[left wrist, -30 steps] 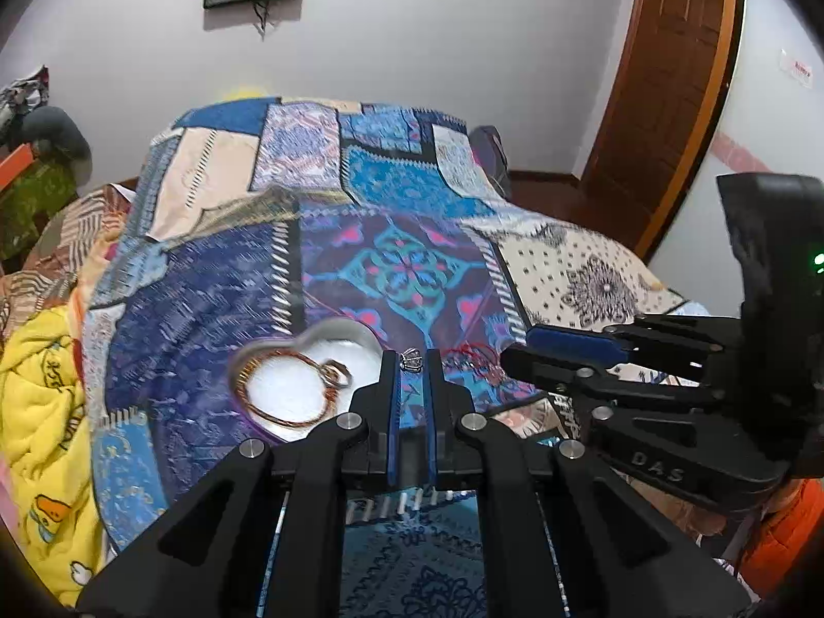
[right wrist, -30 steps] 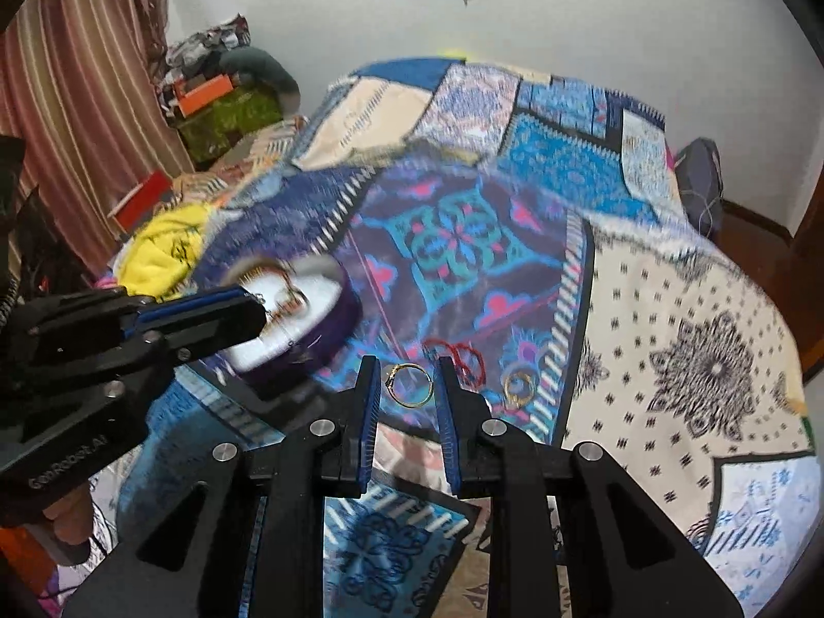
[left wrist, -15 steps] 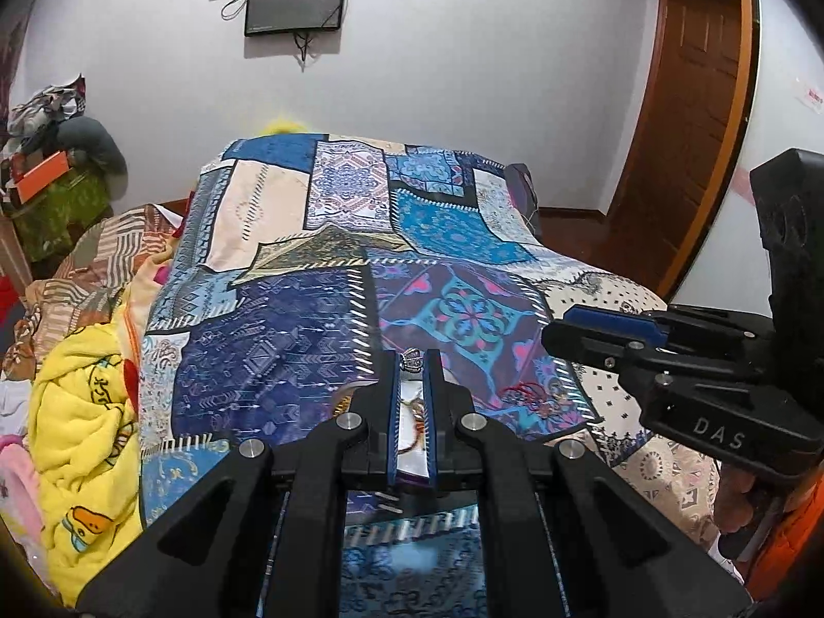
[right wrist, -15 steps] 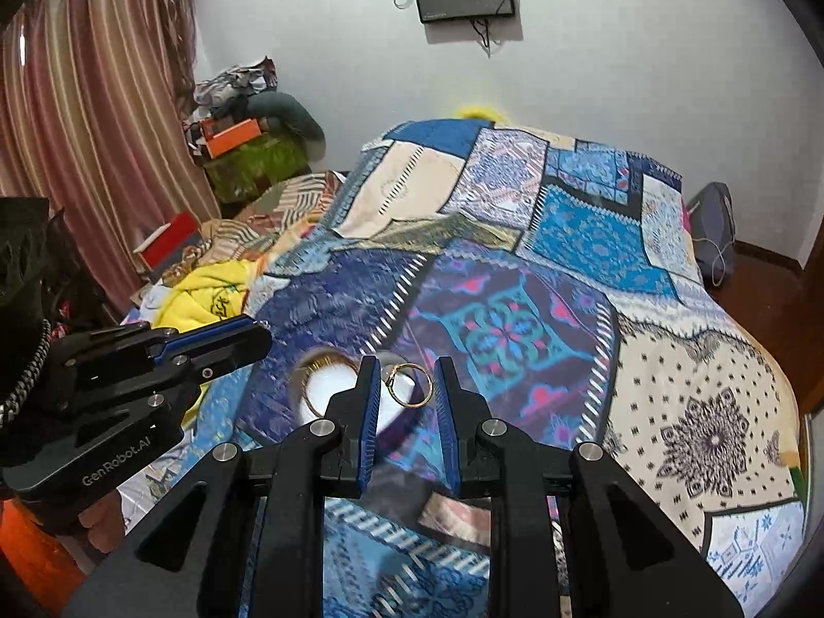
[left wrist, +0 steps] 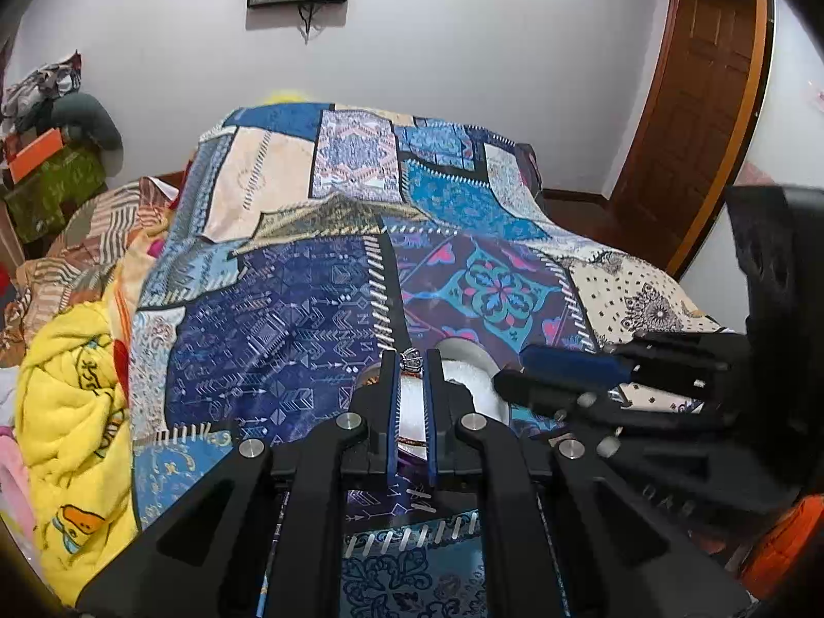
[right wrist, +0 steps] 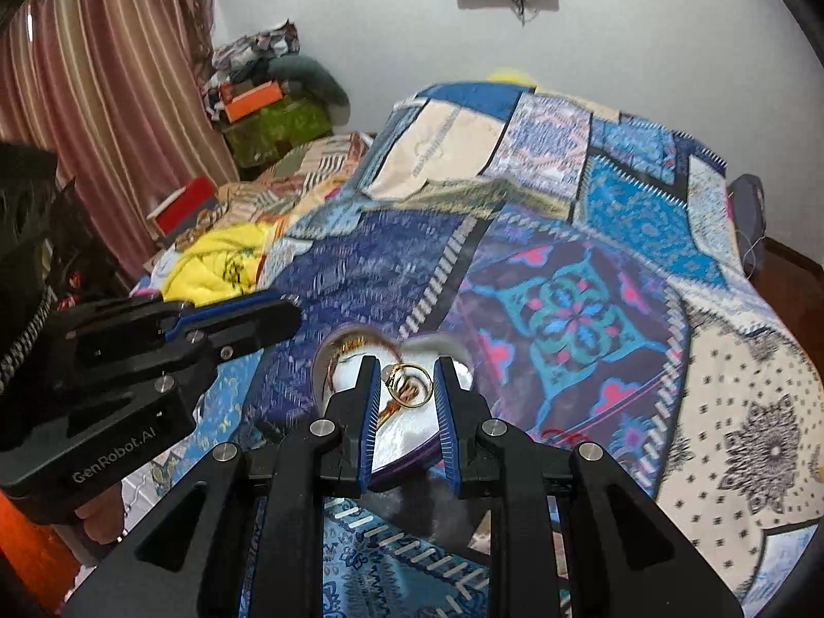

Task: Organize jewelry
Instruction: 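Carry both rings over the heart tin while both tools open to drop them in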

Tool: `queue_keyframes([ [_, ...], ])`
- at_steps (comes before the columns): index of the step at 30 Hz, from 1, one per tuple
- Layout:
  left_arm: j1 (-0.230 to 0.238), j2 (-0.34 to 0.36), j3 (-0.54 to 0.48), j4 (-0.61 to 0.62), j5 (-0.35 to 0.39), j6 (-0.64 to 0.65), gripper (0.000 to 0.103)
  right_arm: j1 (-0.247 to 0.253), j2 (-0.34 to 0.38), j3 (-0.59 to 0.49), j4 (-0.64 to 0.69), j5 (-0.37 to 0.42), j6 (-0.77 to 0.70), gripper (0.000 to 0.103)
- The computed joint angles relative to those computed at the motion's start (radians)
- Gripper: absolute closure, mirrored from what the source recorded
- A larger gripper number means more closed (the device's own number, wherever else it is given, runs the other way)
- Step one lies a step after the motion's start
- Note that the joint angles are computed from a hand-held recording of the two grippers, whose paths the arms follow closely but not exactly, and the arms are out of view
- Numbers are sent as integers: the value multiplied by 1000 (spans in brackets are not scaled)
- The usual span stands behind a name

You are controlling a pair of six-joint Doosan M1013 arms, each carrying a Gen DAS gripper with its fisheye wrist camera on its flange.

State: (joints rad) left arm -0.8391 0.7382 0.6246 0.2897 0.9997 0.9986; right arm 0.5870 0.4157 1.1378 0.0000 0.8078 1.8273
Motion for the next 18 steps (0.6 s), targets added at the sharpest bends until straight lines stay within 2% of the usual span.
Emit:
queue_keyframes([
  [10,16,23,-13,-62,20,8,96,1,23,-12,26,47,-41,84],
  [18,18,23,-8,-59,22,2,96,4,33,-20,4,54,-31,83],
])
